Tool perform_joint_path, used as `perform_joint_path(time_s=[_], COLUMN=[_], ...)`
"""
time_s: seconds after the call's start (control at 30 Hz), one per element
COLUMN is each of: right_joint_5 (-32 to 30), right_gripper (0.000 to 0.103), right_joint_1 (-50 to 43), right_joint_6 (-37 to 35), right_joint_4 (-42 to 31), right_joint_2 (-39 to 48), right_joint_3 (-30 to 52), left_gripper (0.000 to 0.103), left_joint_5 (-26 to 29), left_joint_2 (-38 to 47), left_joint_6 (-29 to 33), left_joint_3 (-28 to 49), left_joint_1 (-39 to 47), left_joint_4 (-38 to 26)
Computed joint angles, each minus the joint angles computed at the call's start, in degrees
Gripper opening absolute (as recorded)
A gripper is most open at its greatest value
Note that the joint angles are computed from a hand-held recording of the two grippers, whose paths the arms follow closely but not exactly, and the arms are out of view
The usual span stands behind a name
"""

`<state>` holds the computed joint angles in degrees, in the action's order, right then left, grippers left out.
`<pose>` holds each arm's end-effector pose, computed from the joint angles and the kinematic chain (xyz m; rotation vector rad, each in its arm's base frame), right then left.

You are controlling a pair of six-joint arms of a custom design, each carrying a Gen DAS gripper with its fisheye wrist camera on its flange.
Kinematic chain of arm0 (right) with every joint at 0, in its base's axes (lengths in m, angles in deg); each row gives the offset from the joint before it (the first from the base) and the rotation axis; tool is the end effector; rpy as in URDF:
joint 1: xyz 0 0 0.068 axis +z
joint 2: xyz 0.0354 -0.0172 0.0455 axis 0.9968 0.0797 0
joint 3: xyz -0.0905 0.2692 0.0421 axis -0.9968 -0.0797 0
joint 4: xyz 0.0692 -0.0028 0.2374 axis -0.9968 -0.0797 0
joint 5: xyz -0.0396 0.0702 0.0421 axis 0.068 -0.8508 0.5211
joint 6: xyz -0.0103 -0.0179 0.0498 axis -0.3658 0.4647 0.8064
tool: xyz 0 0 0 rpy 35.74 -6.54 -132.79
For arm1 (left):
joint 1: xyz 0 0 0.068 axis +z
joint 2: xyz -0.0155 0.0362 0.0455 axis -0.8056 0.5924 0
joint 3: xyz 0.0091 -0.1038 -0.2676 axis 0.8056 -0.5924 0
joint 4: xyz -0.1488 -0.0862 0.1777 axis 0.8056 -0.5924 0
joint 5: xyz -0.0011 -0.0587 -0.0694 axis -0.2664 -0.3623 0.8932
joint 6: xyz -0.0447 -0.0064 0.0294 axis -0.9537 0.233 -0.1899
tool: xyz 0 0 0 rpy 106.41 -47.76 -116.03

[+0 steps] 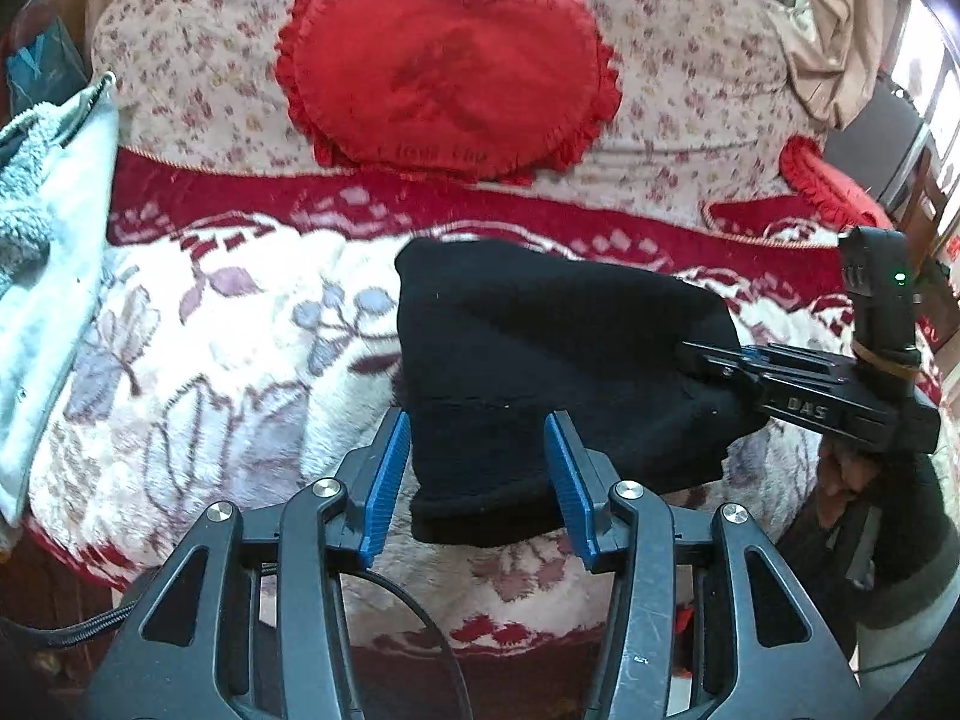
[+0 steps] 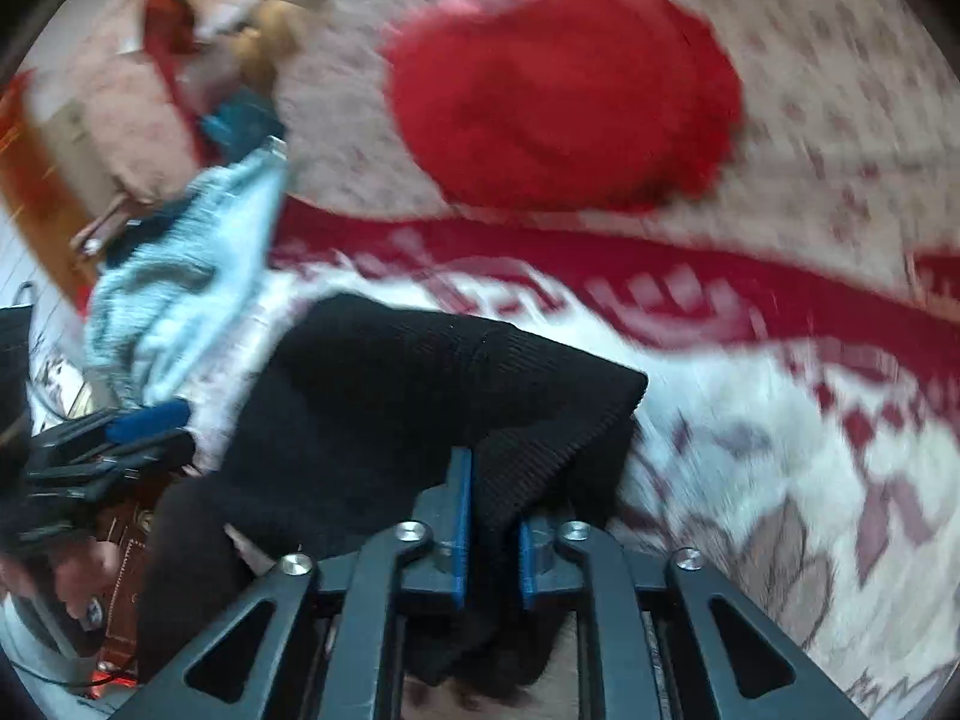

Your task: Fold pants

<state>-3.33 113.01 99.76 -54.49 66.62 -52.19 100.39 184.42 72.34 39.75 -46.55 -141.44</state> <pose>0.1996 0.0933 0.1762 0.5709 2.3791 0.2576 0.3686 0.0253 0.2192 1.1445 2.3421 -0.5824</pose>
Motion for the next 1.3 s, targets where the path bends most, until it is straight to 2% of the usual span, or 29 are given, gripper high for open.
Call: perform_joint_path(time_s=[0.07,0.1,0.13,0.2,0.27,0.4,0.47,0.53,0.6,0.7,0.73,1.03,1.3], right_joint_5=[2.9,6.6,9.5,11.2,10.1,10.3,6.8,4.7,4.5,5.3,5.4,5.7,10.5], right_gripper=[0.027,0.039,0.04,0.04,0.04,0.04,0.039,0.039,0.04,0.04,0.04,0.04,0.04], right_joint_1=[2.1,4.0,5.3,6.2,6.6,5.8,3.5,1.2,0.2,0.5,0.4,1.1,5.7], right_joint_6=[0.0,0.3,1.3,2.3,0.5,-4.2,-6.1,-6.4,-7.3,-8.6,-9.1,-9.6,-7.4], right_joint_4=[-2.9,-7.3,-11.5,-13.0,-9.3,-10.0,-7.6,-7.1,-5.8,-5.6,-5.8,-8.8,-15.2], right_joint_2=[-3.0,-4.4,-6.0,-9.7,-10.4,1.8,6.2,10.3,13.4,13.7,13.8,13.5,12.5], right_joint_3=[0.4,2.1,3.5,3.9,3.9,10.8,11.0,11.4,11.5,11.2,11.4,13.1,16.0], left_gripper=[0.046,0.046,0.046,0.046,0.046,0.046,0.047,0.057,0.058,0.067,0.068,0.068,0.068], left_joint_5=[-0.8,-1.0,-1.2,-1.3,-2.1,-6.0,-8.6,-9.9,-10.0,-10.0,-9.9,-10.2,-9.6], left_joint_2=[-1.1,-1.8,-2.1,-1.9,-1.4,0.0,0.8,1.6,3.1,4.2,4.4,4.0,3.4], left_joint_6=[-0.6,-1.4,-2.0,-3.4,-6.0,-10.6,-12.2,-12.9,-13.7,-15.9,-16.6,-16.6,-16.0], left_joint_3=[-1.6,-2.4,-2.7,-2.1,-1.8,-2.6,-3.9,-4.6,-3.7,-3.2,-3.1,-2.9,-3.1], left_joint_1=[-0.7,-1.1,-1.4,-2.3,-4.0,-7.4,-8.8,-9.3,-9.4,-9.4,-9.5,-10.0,-9.6], left_joint_4=[2.7,4.6,5.7,6.5,8.2,12.5,15.6,17.1,16.1,16.1,16.1,15.4,14.9])
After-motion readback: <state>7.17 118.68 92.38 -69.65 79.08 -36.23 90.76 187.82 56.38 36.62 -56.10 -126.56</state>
